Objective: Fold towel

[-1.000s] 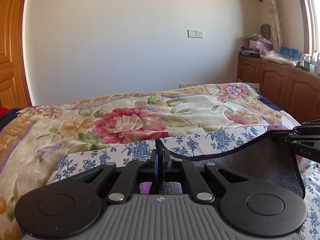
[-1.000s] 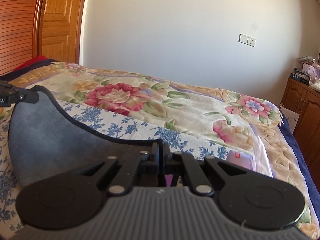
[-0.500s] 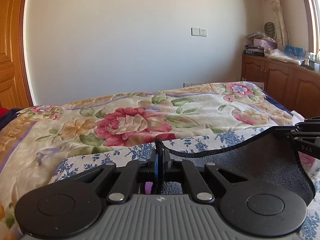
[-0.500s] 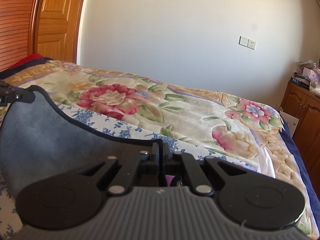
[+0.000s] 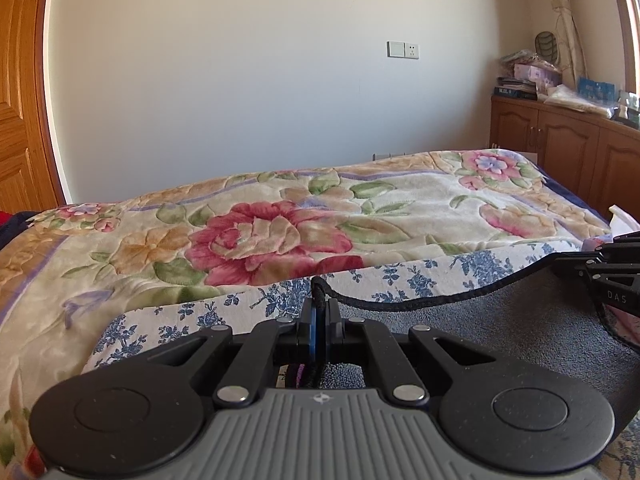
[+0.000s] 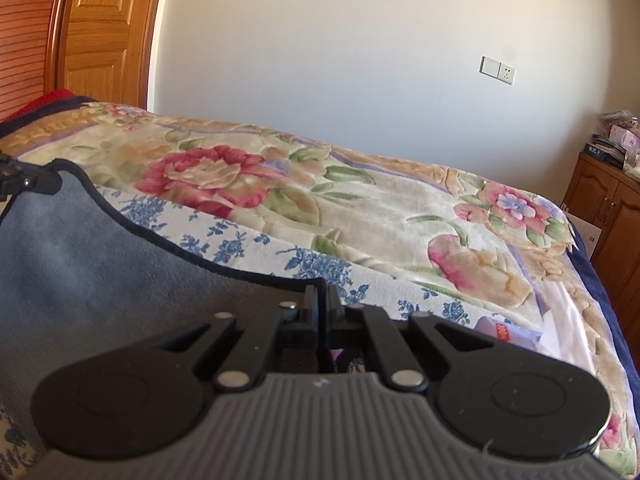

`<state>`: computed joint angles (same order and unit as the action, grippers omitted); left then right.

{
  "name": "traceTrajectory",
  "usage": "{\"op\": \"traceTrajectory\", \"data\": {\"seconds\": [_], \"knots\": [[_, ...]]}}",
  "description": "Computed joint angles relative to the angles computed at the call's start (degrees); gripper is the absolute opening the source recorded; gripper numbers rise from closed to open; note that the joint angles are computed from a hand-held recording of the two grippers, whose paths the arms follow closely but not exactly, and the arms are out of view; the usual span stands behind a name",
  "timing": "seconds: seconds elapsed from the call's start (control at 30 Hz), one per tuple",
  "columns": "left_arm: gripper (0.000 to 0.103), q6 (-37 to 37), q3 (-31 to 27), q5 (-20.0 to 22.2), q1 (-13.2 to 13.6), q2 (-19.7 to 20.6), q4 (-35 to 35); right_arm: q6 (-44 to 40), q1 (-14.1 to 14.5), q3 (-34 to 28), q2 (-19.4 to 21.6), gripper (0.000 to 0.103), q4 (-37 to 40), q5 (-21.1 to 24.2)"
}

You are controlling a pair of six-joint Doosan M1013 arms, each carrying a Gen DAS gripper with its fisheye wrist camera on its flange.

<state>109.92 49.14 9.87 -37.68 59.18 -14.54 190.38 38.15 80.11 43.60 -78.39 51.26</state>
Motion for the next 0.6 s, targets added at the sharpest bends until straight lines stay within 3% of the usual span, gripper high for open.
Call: {"op": "traceTrajectory", "data": {"seconds": [0.3,0.6], "knots": [[0.005,-7.75,-2.38,2.13,0.06,1.86,7.77,-1.36,-0.49,-0.29,0.4,0.004,1.86,-1.23],[0.005,-10.45,-4.01,3.03,0.01,3.1,10.72,-2.45,-0.8,-0.35,0.79,0.004,3.46,-1.83]]}}
